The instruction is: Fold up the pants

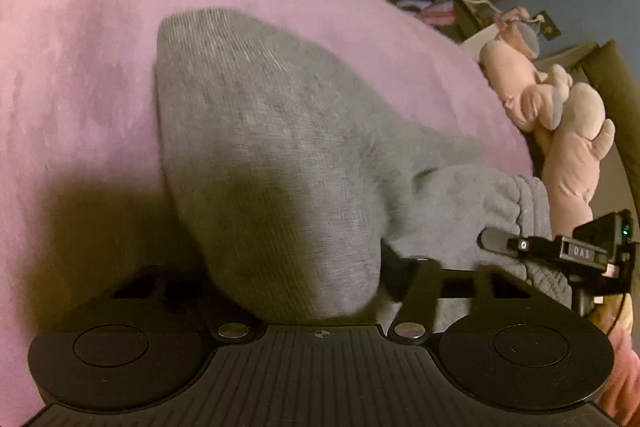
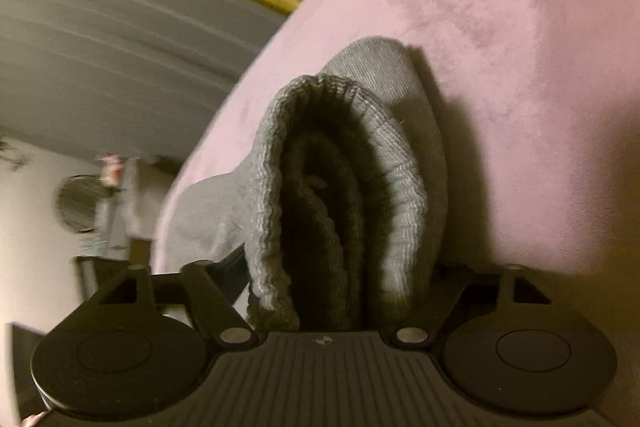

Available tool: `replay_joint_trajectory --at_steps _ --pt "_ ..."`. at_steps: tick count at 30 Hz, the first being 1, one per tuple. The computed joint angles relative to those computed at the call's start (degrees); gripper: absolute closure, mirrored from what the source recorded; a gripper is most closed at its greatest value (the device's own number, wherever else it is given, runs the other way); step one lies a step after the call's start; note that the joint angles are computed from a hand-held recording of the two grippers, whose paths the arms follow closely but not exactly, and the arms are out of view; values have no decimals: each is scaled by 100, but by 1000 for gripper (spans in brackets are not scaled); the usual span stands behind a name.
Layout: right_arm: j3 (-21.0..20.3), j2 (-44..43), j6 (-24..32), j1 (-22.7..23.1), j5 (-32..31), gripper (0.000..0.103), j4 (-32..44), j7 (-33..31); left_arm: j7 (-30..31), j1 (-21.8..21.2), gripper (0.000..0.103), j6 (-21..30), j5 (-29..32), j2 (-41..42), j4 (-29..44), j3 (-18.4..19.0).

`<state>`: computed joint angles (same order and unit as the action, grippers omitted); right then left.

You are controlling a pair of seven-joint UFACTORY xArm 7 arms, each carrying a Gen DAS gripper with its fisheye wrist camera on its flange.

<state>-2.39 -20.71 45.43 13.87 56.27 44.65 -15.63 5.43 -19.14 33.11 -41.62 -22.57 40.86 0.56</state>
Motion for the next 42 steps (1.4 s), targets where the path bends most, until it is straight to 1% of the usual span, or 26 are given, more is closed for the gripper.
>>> replay_joint_trajectory --at_steps 1,4,5,7,9,10,11,12,13,14,15,16,17,18,19,22,25,26,27,29,30,31,33,34,38,42 --pt "104 -93 -122 1 -220 49 -14 106 30 -16 59 -23 -62 -111 -57 23" --pt "-460 -430 -523 863 -482 53 -111 119 84 -88 64 -99 -245 -384 -115 116" --pt "-383 -487 -564 853 -454 53 -58 51 118 -122 65 -138 -320 -418 -83 162" --pt "-573 -491 -754 1232 -577 53 110 23 44 -92 66 -253 -293 -365 73 150" --pt "-581 -366 -827 1277 -674 53 370 -15 -333 -67 64 -390 -117 -253 226 170" --pt "-372 -265 -823 1062 -667 53 504 -87 -778 153 53 -451 232 -179 302 -20" --pt "-111 -141 -810 779 -720 50 660 -48 -1378 614 40 -499 798 -154 340 -446" --pt "177 -44 -798 476 -1012 43 808 165 -1951 1213 39 -551 1398 -225 311 -1000" --pt "695 63 -850 -41 -1543 38 960 446 -2435 1671 37 -509 1998 -305 304 -1431" --pt "1295 113 -962 -631 -2143 29 1054 792 -2781 1888 29 -434 2476 -365 303 -1657" --pt "1894 28 -1180 -1223 -2742 28 999 1170 -2982 1866 26 -339 2838 -450 257 -1666" --pt "2288 -138 -1467 -1575 -3342 27 848 1609 -3138 1604 22 -327 3100 -547 149 -1475" --pt "2447 -327 -1833 -1687 -3704 23 649 1892 -3151 1376 21 -332 3146 -715 -20 -1316" --pt "2365 -500 -2139 -1559 -3826 19 451 2114 -3178 1223 20 -312 3141 -887 -177 -1236" --pt "2055 -677 -2434 -1192 -3709 15 221 2163 -3265 1110 17 -301 3173 -1093 -360 -1196" --pt "690 -1284 -3407 485 -3313 11 -571 2306 -3784 933 8 -233 3380 -1538 -788 -1326" --pt "-372 -1859 -4512 2283 -1627 7 -1230 1781 -4409 751 7 -48 3476 -1618 -982 -1484" --pt "-733 -1990 -4753 2883 -1311 6 -1358 1811 -4780 793 6 -121 3550 -1739 -1128 -1632" --pt "-1207 -2116 -4756 3482 -1234 6 -1430 1920 -4930 778 5 -104 3614 -1935 -1264 -1596" --pt "-1751 -2240 -4391 4012 -1710 6 -1541 2567 -5158 767 5 -38 3839 -2002 -1271 -1658" --pt "-1709 -2121 -4100 3932 -1803 6 -1513 2830 -5174 767 5 63 4004 -2001 -1216 -1687" --pt "-1523 -1967 -3654 3612 -2130 9 -1487 3318 -5210 774 5 156 4157 -2009 -1160 -1734" --pt "-876 -1776 -2806 2638 -3216 46 -1469 4421 -5397 793 5 345 4401 -2067 -1073 -1875" --pt "-754 -1878 -2713 2464 -3616 51 -1570 4714 -5474 737 5 424 4455 -2135 -1080 -1904" --pt "91 -2402 -2055 1546 -4254 49 -1625 5299 -5668 426 6 623 4434 -2428 -1211 -1842" --pt "106 -2911 -2112 1487 -3997 48 -2008 5544 -5812 313 6 379 4394 -2833 -1477 -1780"
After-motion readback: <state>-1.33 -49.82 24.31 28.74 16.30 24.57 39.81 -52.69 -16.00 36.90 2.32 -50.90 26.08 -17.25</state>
